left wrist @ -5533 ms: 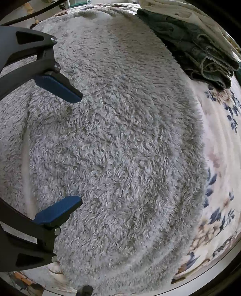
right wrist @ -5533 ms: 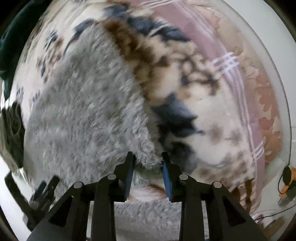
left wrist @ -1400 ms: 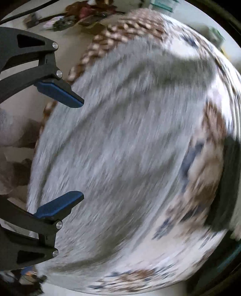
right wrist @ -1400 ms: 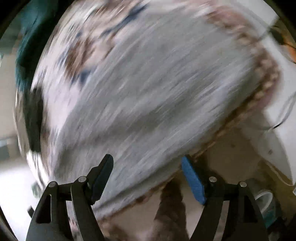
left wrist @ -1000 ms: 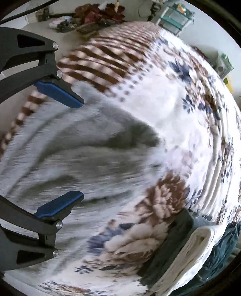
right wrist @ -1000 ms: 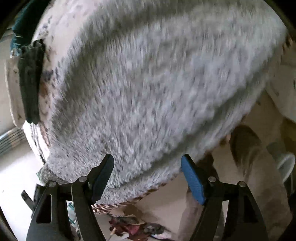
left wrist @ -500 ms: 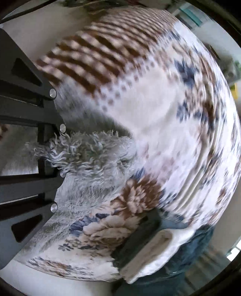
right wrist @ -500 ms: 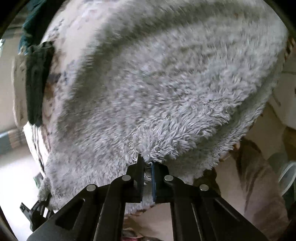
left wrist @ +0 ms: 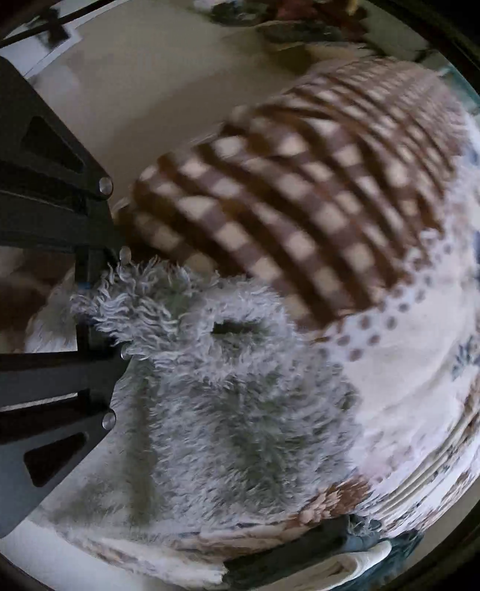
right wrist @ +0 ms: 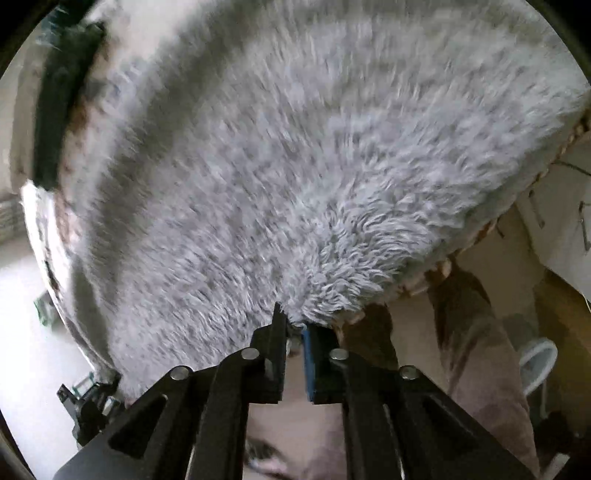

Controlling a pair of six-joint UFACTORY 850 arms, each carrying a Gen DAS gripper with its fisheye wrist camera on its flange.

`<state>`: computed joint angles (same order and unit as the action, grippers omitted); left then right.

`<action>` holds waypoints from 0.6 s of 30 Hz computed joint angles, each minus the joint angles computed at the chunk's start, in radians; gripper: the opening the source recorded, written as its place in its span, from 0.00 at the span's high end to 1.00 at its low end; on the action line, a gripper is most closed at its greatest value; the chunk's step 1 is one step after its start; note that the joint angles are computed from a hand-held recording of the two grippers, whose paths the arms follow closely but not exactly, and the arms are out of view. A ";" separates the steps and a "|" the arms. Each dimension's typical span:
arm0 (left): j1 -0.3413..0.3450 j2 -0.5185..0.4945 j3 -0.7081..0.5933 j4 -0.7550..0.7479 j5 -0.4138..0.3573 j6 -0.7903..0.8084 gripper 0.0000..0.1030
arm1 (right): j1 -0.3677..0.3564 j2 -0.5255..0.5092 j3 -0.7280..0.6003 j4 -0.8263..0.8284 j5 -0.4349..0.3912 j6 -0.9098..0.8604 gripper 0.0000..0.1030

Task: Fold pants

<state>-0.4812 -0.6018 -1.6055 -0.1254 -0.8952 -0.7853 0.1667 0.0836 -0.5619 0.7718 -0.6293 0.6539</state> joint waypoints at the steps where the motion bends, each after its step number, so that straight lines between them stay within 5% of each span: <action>1: -0.002 0.009 0.004 -0.027 -0.006 0.013 0.81 | -0.011 -0.022 -0.010 0.020 -0.032 -0.049 0.82; 3: -0.016 0.046 0.013 -0.050 -0.014 0.037 0.66 | -0.019 -0.048 -0.043 0.019 -0.089 -0.121 0.44; 4: -0.029 0.063 0.008 -0.035 -0.029 0.036 0.58 | -0.020 -0.052 -0.064 0.023 -0.110 -0.167 0.38; 5: -0.040 0.072 -0.002 -0.012 -0.041 0.032 0.36 | -0.017 -0.057 -0.083 0.022 -0.123 -0.190 0.34; 6: -0.048 0.077 -0.014 0.005 -0.040 0.036 0.25 | -0.012 -0.069 -0.117 0.006 -0.151 -0.217 0.34; 14: -0.013 -0.159 -0.373 0.120 -0.077 0.096 0.24 | -0.038 -0.284 -0.479 -0.086 -0.220 -0.376 0.34; 18: 0.006 -0.389 -0.688 0.137 -0.224 0.172 0.24 | -0.082 -0.537 -0.780 -0.200 -0.247 -0.423 0.34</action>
<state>-0.4755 -0.9904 -2.2936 0.0119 -1.1189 -0.6136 0.0851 -0.4531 -1.3415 0.5720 -0.8765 0.2308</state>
